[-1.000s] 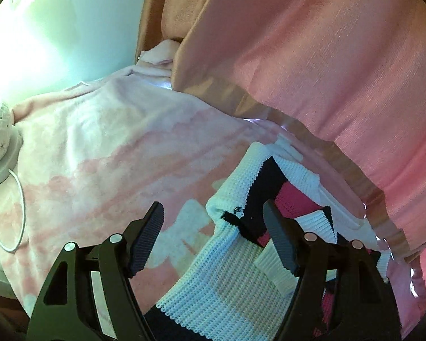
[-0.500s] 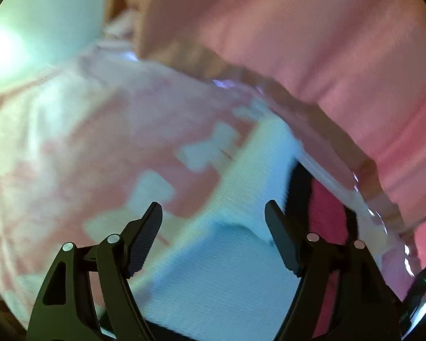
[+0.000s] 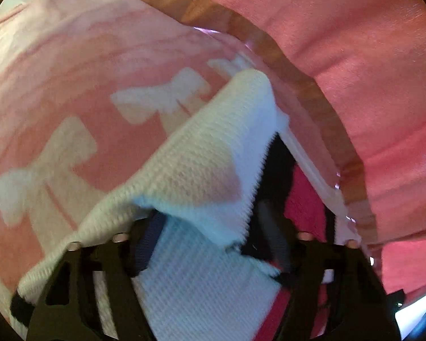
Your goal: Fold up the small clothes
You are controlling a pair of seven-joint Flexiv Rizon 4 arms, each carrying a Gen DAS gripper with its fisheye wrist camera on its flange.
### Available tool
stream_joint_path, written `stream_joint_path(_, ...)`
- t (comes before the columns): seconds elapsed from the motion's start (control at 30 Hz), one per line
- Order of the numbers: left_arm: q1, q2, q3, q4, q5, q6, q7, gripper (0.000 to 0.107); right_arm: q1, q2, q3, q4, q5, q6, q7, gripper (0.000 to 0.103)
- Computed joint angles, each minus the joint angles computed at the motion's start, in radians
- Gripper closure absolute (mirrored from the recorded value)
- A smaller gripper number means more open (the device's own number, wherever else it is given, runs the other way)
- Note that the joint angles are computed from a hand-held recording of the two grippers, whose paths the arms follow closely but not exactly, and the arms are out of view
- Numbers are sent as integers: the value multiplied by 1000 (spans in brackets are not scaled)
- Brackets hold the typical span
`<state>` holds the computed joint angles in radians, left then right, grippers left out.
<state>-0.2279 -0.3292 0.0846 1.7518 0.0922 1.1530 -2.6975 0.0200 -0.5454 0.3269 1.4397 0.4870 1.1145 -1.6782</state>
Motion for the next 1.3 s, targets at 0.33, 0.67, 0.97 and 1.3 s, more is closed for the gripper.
stream_joint_path(0.33,-47,8,78,-67,208,-87,-152,96,-28,-23,87,-34,23,90,-145,96)
stream_joint_path(0.67,-10,17,57,-23,230,-80,-145,96,23,14,1,58,-21,47,-67,96)
stream_joint_path(0.97,4,31,28,-18,213,-109,-100,92,54,67,-54,134,-114,66,29,88)
stream_joint_path(1.3,-4,178,7,86,303,-183,-224,40,12,134,-52,241,-162,106,164,59)
